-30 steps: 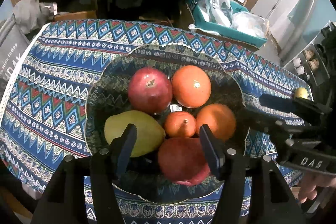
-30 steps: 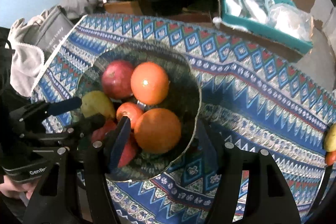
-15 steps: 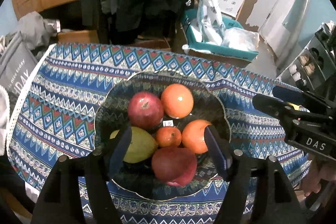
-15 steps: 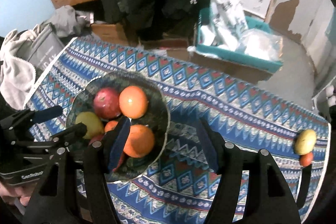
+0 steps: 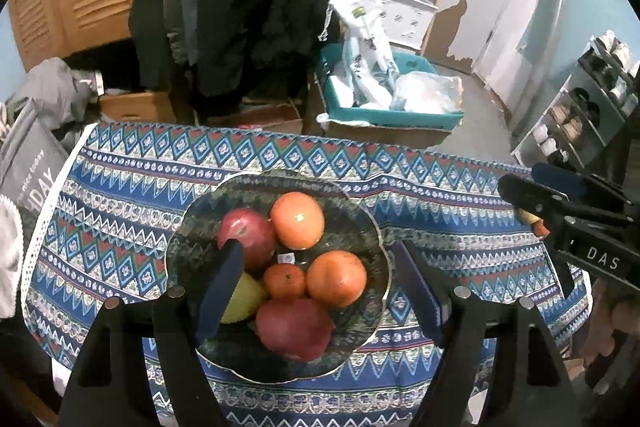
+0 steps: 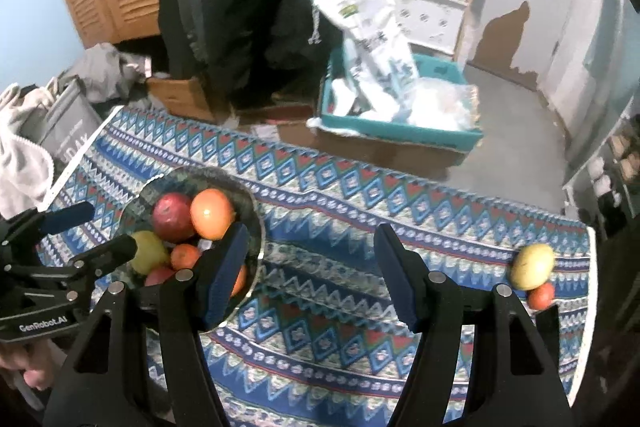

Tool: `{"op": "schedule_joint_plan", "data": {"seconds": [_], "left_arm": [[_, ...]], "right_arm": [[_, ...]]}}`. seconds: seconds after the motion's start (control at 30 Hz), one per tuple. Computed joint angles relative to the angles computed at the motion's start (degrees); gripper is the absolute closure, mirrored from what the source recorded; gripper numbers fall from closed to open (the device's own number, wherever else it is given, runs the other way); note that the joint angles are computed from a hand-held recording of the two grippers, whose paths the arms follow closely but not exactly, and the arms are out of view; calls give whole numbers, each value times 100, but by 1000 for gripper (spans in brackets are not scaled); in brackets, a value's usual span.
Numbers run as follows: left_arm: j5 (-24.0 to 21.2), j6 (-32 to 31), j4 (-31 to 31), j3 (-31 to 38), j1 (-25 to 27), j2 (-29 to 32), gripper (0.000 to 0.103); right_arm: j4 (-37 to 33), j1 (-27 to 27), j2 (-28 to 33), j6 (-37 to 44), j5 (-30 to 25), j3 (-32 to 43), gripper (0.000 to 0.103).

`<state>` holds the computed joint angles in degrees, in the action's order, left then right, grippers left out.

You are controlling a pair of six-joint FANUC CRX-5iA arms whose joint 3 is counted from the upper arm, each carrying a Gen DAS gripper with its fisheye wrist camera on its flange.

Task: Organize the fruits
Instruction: 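Withdraw both tools from the bowl toward the yellow pomelo and small orange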

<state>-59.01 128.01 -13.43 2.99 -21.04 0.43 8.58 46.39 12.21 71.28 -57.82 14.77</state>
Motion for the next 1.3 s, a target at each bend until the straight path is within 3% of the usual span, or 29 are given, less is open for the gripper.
{"op": "schedule_joint_plan", "data": {"seconds": [0.33, 0.4, 1.3], "left_arm": [[-194, 113, -294, 503, -343, 155, 21], [-234, 131, -347, 608, -406, 204, 17], [-570, -260, -346, 2042, -1050, 1217, 17]], "right_arm": [[134, -174, -368, -146, 194, -279, 37], [147, -221, -428, -170, 213, -321, 37], [684, -1054, -1241, -684, 487, -1243, 37]]}}
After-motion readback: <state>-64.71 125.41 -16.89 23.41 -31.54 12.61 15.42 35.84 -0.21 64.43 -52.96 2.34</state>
